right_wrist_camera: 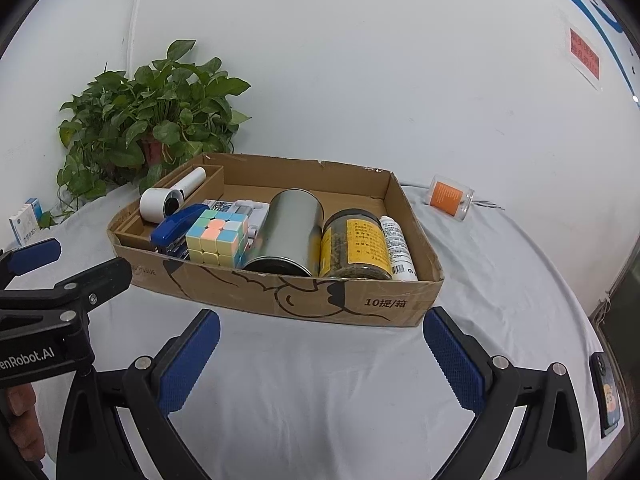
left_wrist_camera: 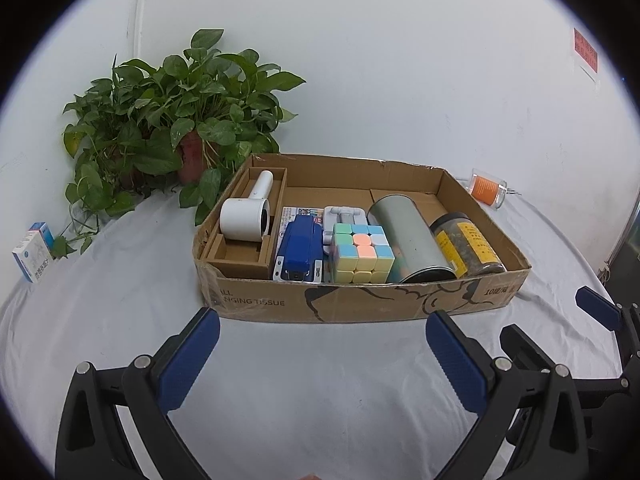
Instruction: Organize rigid objects
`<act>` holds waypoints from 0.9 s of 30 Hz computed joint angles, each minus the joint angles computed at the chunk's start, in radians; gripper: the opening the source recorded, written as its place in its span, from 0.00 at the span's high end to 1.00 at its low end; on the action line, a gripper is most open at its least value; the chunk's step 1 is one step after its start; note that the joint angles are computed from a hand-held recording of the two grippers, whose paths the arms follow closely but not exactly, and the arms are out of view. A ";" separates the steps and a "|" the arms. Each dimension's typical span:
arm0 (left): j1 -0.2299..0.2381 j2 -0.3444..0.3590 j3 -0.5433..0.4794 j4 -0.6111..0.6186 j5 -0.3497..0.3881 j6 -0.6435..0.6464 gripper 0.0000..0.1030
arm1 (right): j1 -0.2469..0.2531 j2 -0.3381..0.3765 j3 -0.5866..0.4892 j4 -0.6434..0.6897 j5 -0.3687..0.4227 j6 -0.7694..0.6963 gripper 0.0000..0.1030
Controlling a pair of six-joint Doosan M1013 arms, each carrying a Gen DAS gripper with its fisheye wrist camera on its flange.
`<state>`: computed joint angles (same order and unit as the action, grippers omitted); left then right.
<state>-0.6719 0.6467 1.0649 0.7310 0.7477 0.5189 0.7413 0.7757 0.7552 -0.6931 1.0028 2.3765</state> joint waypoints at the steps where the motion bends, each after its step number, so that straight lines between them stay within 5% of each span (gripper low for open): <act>1: -0.001 0.000 0.000 0.001 0.002 0.000 0.00 | 0.000 0.003 -0.004 0.002 0.003 -0.001 0.01; 27: 0.002 0.014 -0.017 -0.023 0.035 0.024 0.00 | 0.015 0.046 -0.068 -0.001 0.068 0.031 0.01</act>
